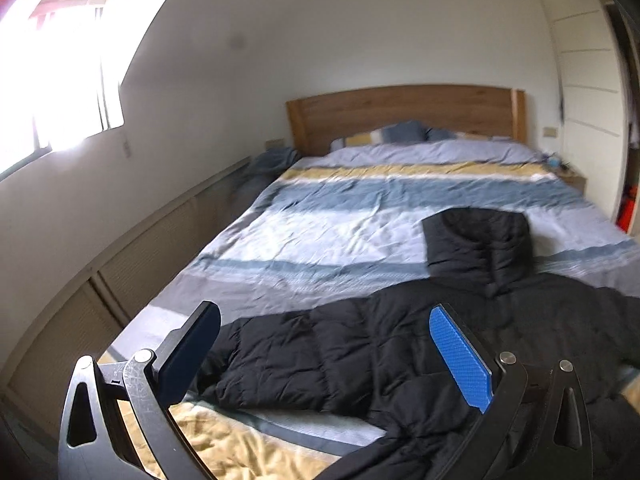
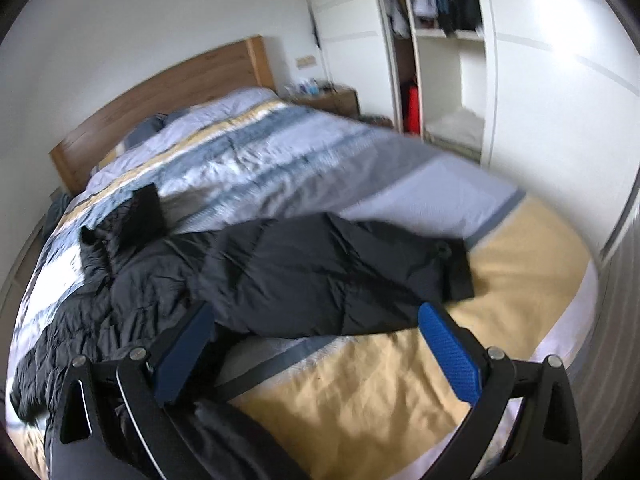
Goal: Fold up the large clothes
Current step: 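Grasp the black sleeve cuff with the right tool and lift it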
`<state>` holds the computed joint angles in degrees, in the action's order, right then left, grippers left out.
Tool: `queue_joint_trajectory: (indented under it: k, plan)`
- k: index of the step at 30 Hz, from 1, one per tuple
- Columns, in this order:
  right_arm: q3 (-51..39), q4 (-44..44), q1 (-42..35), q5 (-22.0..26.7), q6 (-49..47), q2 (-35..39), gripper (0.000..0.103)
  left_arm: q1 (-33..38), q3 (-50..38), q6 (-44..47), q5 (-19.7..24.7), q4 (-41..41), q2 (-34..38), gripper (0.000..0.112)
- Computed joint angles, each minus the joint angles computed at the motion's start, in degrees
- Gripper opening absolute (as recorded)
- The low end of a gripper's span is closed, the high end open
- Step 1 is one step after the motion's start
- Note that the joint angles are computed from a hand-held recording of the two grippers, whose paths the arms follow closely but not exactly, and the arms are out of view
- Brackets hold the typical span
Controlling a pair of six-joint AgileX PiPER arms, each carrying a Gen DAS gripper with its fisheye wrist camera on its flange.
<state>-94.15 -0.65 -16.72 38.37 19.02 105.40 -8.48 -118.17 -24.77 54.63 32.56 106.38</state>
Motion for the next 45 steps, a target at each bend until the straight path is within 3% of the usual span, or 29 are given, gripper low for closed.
queue_joint_trajectory:
  k: [7, 10, 13, 26, 31, 34, 39, 42, 45]
  plan:
    - [4.26, 12.40, -5.53, -5.73, -5.99, 7.66, 0.103, 1.63, 1.65, -2.71, 0.52, -0.95, 3.56, 0.103]
    - [4.92, 24.14, -8.85, -7.28, -14.99, 10.41, 0.103, 1.52, 2.67, -3.37, 0.89, -0.86, 4.47, 0.103]
    - [3.53, 36.05, -12.59, -5.91, -23.53, 13.96, 0.103, 1.00, 3.02, -4.00, 1.70, 0.01, 5.10, 0.103]
    - [-2.62, 59.88, -20.17, -4.46, -39.42, 23.01, 0.102, -1.36, -0.85, -5.11, 6.08, 3.63, 7.32, 0.103]
    - [-3.01, 74.21, -21.96, -4.41, -47.37, 25.71, 0.102, -1.89, -1.22, -5.06, 6.70, 3.82, 7.18, 0.103]
    - [-3.49, 78.25, -22.39, -4.09, -50.05, 26.49, 0.100, -2.27, -0.71, -5.19, 6.58, 4.08, 6.96, 0.103]
    - [-6.16, 77.31, -22.01, -4.37, -47.76, 27.72, 0.090, -3.05, 0.76, -5.21, 5.89, 4.71, 6.29, 0.103]
    - [-7.96, 76.12, -22.24, -4.29, -45.38, 28.74, 0.077, -2.93, 1.33, -5.23, 5.40, 4.22, 5.81, 0.103]
    - [-7.36, 75.22, -22.57, -4.68, -44.61, 28.08, 0.055, -2.65, 1.96, -5.22, 4.87, 3.75, 5.23, 0.103]
